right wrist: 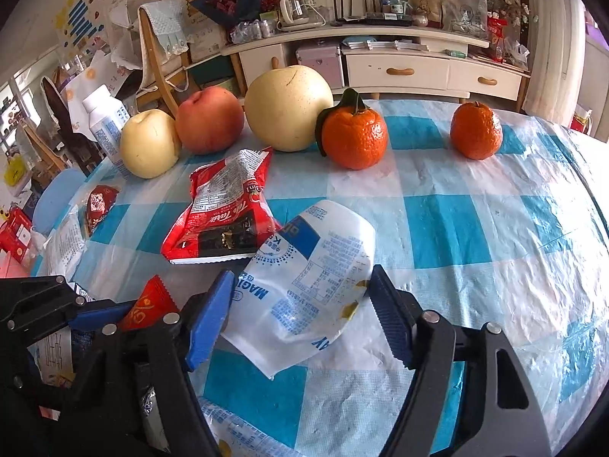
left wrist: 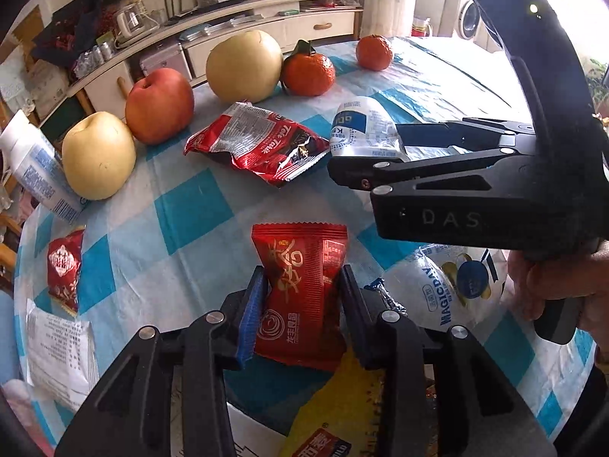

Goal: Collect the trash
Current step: 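Grasp the red snack wrapper with the left tool, then grasp the white plastic bag with the right tool while the left tool holds the red wrapper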

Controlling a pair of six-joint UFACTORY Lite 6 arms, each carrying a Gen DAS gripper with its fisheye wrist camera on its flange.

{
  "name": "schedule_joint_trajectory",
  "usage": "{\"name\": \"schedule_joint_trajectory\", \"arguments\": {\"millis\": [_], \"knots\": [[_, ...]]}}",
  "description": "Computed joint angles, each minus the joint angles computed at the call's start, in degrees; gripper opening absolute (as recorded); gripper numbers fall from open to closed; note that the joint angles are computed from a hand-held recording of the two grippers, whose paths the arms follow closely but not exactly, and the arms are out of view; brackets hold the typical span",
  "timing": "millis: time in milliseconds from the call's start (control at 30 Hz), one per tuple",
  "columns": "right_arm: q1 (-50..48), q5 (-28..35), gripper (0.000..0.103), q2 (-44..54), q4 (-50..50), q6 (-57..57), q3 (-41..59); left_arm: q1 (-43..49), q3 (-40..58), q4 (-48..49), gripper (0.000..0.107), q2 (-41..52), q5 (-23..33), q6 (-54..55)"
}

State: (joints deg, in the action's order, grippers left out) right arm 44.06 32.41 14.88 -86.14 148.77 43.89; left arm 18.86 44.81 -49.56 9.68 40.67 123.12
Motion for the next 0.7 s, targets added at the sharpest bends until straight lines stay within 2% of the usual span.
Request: {"name": "schedule_joint_trajectory", "arguments": {"millis": [200, 333, 700], "knots": [[0.5, -0.1, 0.072, -0.7, -0.4, 0.3, -0.9, 7.3, -0.5, -1.0, 0.033, -0.8, 4.6, 0.7], [1.9, 1.1, 0.072, -2.8, -1.4, 2.4, -2.8, 14.6, 1.5, 0.7, 0.028, 0.0, 11.4, 0.8], [10.3, 7.2, 0.072, -11.0, -3.0, 9.0, -7.5, 27.6, 14.1, 4.7, 0.026, 10.6, 26.4, -3.6]]}}
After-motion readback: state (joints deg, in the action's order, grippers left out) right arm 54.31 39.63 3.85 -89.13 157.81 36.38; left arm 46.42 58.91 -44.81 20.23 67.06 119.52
